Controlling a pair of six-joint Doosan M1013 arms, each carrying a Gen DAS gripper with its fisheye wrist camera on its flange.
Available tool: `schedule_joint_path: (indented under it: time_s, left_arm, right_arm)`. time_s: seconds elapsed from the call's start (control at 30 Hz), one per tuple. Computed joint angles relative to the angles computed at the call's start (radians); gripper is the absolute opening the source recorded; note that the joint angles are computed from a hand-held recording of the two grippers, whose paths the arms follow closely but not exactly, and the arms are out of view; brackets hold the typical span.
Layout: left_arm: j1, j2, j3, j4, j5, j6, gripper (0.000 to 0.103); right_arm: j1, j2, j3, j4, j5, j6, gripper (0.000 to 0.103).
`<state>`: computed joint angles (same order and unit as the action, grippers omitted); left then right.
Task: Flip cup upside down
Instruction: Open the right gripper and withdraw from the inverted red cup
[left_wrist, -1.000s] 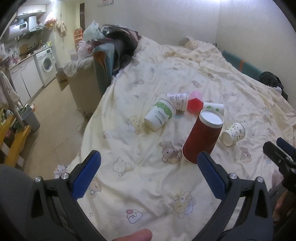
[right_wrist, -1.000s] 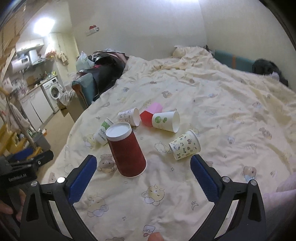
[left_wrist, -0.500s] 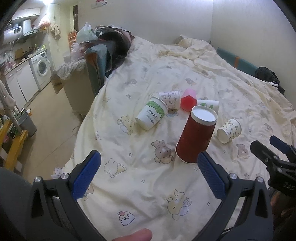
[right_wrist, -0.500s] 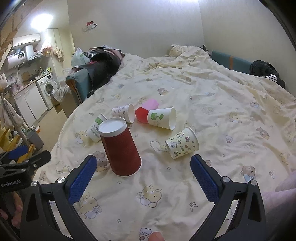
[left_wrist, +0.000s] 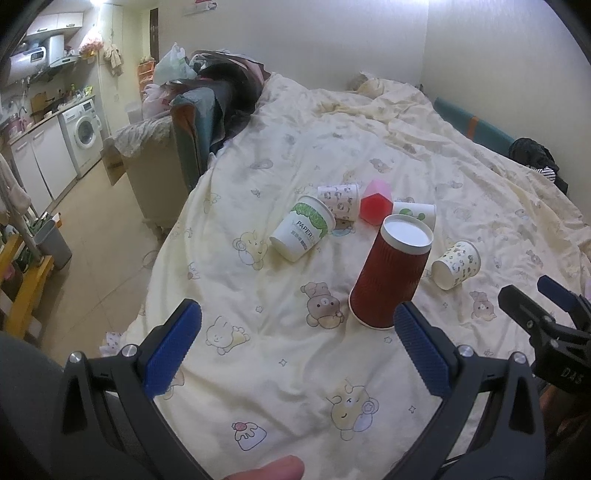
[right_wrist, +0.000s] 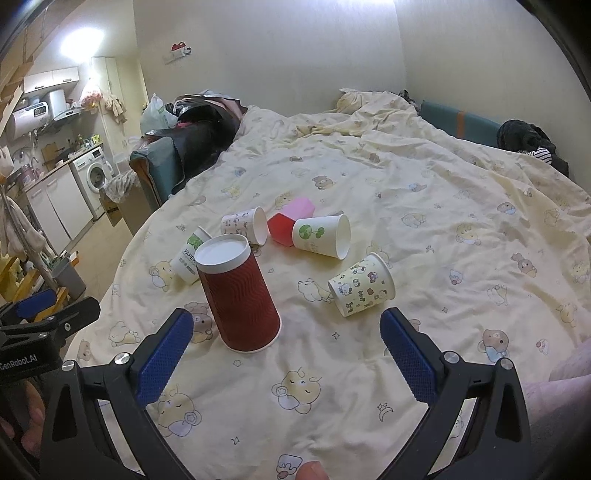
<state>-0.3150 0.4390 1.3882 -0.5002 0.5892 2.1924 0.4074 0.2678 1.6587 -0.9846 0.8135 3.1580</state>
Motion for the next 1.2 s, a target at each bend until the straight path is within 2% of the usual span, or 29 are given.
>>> schedule_joint_path:
  time_s: [0.2,1.2]
  left_arm:
    - [0.001,-0.002,0.008,-0.032,-0.018,0.03,0.103]
    - [0.0,-0.003,0.005,-0.042,-0.007,0.037,0.103]
  right_arm:
    - [-0.002,-0.004,0.006,-0.011,-0.003,0.005,0.103]
    - [0.0,-0.003,0.003,-0.009,0.002,-0.003,0.103]
